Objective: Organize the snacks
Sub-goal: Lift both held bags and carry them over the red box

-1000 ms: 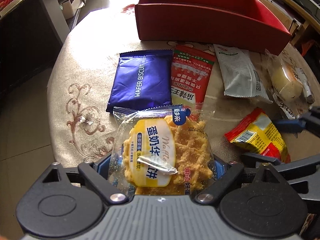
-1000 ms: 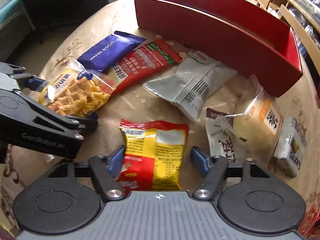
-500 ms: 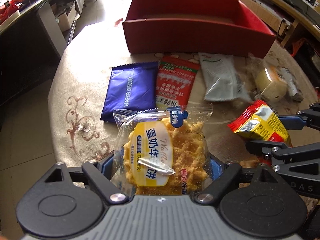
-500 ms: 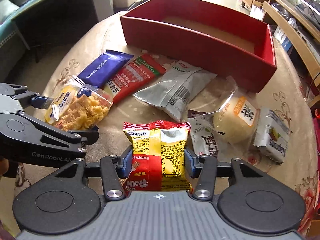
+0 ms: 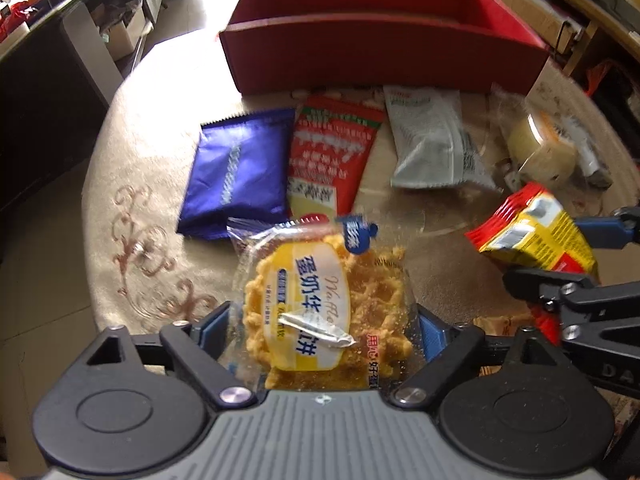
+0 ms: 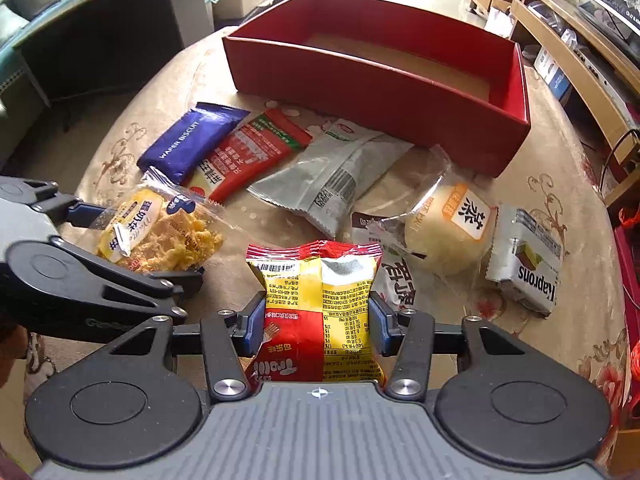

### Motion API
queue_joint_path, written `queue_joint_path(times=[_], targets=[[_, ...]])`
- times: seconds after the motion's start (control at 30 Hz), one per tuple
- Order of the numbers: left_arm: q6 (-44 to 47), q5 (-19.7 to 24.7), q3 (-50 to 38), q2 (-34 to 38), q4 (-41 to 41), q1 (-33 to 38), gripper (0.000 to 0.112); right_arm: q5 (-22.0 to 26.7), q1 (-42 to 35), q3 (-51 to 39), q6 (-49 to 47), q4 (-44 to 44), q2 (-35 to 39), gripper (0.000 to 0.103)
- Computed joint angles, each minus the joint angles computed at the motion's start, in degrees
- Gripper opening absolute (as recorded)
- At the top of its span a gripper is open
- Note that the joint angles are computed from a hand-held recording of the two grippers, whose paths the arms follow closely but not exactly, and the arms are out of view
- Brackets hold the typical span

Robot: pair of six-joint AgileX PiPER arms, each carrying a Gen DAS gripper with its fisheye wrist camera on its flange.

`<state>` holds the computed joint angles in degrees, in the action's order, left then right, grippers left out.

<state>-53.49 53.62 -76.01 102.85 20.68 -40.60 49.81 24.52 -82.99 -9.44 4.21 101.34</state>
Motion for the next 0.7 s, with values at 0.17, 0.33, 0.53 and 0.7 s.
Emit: queue_joint_path(times=[0.17,0.33,0.53,0.7], targets=[[-1.9,0.7,-0.6,0.9,0.9,-0.5,0.087,-0.1,-0.5,0.0,0.1,-0.4,0.1,0.058],[-3.3,0.7,0.2,-2.1,0.1,0.2,0.082,-0.2,-1.6,0.0,-0.1,0.5,-0.6,0.058],[-2.2,-1.7,0.9,-3.1,-4.3,2.5,0.083,-0.6,-1.3,0.3,-0.4,0.5,-1.1,0.058],[-1.7,-1.3,0.7,-1.5,-4.9,2.4,0.082,-0.4,-1.3,0.4,-0.2,-0.2,-0.8,0.058]])
